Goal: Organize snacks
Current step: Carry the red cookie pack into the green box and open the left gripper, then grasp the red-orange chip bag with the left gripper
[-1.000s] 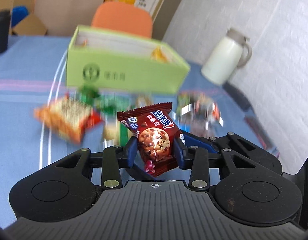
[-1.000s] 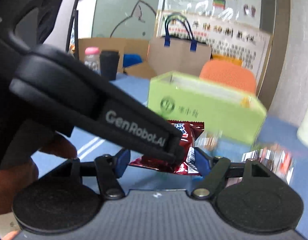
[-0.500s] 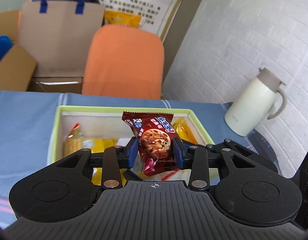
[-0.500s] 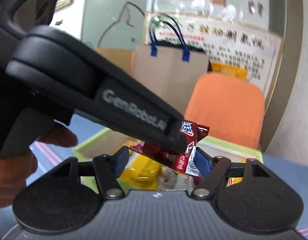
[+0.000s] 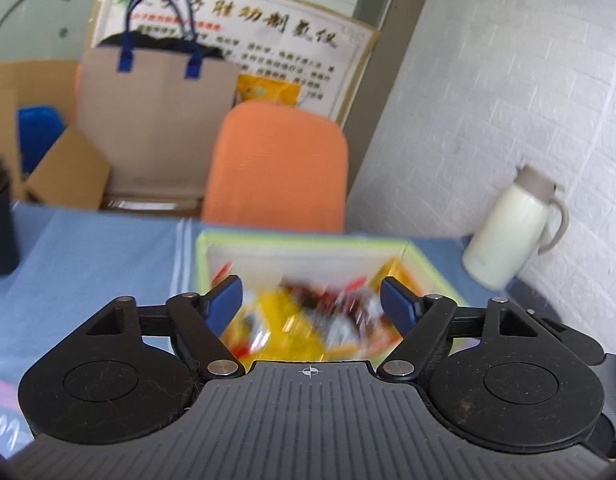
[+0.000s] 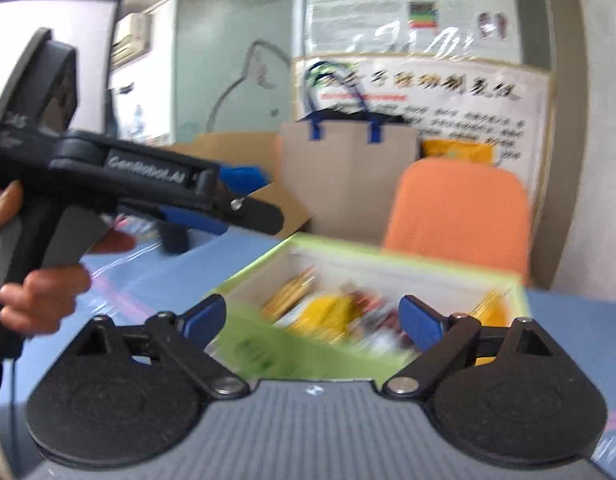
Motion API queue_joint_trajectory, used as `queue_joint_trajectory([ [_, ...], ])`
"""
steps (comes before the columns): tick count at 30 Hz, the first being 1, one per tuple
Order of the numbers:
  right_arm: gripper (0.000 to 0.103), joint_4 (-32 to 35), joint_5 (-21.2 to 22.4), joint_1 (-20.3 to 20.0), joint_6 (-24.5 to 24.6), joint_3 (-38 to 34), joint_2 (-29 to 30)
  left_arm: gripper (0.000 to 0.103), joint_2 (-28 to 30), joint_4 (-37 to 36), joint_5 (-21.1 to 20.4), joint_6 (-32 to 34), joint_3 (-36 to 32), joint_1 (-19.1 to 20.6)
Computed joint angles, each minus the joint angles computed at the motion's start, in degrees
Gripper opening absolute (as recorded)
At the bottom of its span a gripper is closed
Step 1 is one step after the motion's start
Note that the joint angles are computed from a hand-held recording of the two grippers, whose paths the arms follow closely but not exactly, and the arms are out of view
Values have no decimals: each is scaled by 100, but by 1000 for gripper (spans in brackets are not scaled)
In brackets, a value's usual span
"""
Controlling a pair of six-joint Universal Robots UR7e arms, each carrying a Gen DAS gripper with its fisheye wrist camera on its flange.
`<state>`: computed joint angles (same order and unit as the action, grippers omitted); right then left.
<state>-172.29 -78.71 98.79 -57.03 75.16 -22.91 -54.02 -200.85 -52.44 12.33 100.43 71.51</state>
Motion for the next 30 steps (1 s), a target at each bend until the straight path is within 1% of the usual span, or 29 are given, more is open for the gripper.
queue_joint_trajectory([
  [2, 92, 65, -40, -11, 47, 501, -175, 65, -191, 101, 113, -177, 380, 39],
  [4, 92, 386, -109, -21, 46, 784, -260, 65, -332, 242, 179, -377, 703, 113],
  [5, 92, 368, -119, -18, 35, 1044, -303, 65, -390, 400, 176, -504, 807, 165],
  [7, 92, 535, -185, 2, 11, 1224, -299, 63, -513, 703, 54, -806, 977, 296],
  [8, 92, 664, -213, 35, 32, 1135, -222, 60, -568, 890, -59, -957, 1007, 364],
  [9, 92, 719, -266, 56, 75, 1122, -178, 53, -633, 1091, -233, -1117, 1025, 448],
  [10, 92, 755, -334, 72, 109, 1132, -157, 49, -689, 1271, -480, -1230, 1022, 549],
  [11, 92, 788, -418, 112, 148, 1038, -74, 40, -736, 1456, -724, -1317, 1009, 639],
  [12, 92, 731, -535, 149, 177, 995, -8, 27, -769, 1644, -904, -1461, 993, 713],
  [13, 92, 656, -631, 180, 193, 985, 37, 22, -783, 1780, -997, -1582, 978, 759],
  [14, 92, 665, -638, 182, 169, 975, 57, 16, -788, 1837, -1038, -1624, 999, 774],
  [16, 92, 782, -603, 180, 171, 1003, 30, 16, -818, 1695, -1156, -1640, 1144, 785],
  [17, 92, 749, -600, 154, 148, 1101, -24, 16, -838, 1618, -1143, -1654, 1238, 752],
  [19, 92, 675, -622, 132, 114, 1255, -112, 16, -850, 1363, -964, -1620, 1462, 627],
  [21, 92, 606, -623, 88, 82, 1436, -229, 16, -873, 1116, -846, -1728, 1723, 498],
  [27, 93, 357, -629, -98, -110, 2206, -756, 19, -793, 249, -546, -2342, 2532, 35],
  [28, 93, 324, -628, -130, -164, 2348, -861, 19, -765, 138, -565, -2490, 2652, -34],
  [29, 93, 230, -647, -163, -226, 2487, -947, 22, -738, 106, -585, -2656, 2733, -94],
  [30, 93, 118, -645, -193, -302, 2601, -1005, 24, -670, -34, -477, -2733, 2836, -191],
])
